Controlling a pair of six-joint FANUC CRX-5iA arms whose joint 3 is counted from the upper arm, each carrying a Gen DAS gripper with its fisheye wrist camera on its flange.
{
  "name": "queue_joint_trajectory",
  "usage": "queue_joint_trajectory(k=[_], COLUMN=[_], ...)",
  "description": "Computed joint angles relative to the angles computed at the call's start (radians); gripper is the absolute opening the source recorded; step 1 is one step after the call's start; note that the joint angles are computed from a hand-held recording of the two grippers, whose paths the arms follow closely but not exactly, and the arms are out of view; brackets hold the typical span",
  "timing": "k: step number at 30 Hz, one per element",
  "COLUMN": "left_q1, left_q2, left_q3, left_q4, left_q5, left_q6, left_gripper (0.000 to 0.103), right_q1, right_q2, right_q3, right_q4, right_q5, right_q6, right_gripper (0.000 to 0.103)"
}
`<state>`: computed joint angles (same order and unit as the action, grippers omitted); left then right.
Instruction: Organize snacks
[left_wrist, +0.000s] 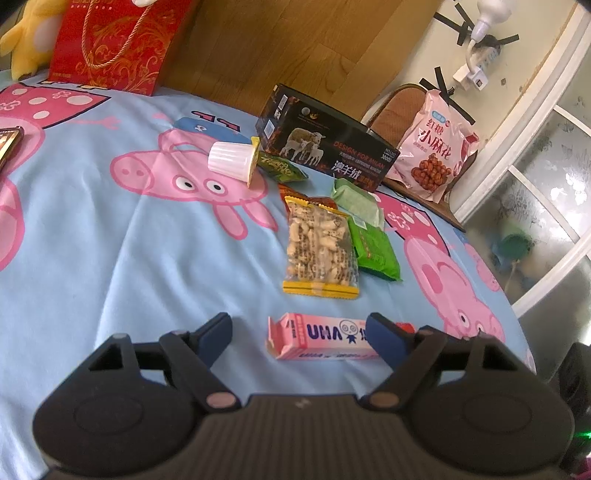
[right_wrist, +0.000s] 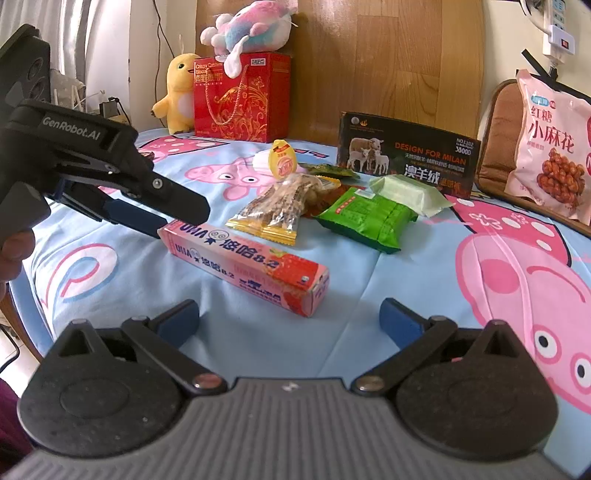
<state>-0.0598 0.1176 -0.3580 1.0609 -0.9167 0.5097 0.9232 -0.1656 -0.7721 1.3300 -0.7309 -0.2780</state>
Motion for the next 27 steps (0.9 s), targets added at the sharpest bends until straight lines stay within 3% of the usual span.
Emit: queue_joint_trajectory(k=[11,27], left_q1=[-0.009,0.005], left_q2=[-0.002,0.02], left_q3=[0.002,0.035], left_q4=[-0.01,-0.031], left_q5=[0.007,-0.033], left_q6=[-0.015,0.007], left_gripper=[0.087,0.083], right_q1=[0.003,0.006], right_q2=[0.002,0.002], right_q3=[0.001,0.001], right_q4=[0.0,-0.002], right_q5=[-0.006,-0.011], right_q6=[-0.004,-0.006], right_gripper=[0.103,0.103])
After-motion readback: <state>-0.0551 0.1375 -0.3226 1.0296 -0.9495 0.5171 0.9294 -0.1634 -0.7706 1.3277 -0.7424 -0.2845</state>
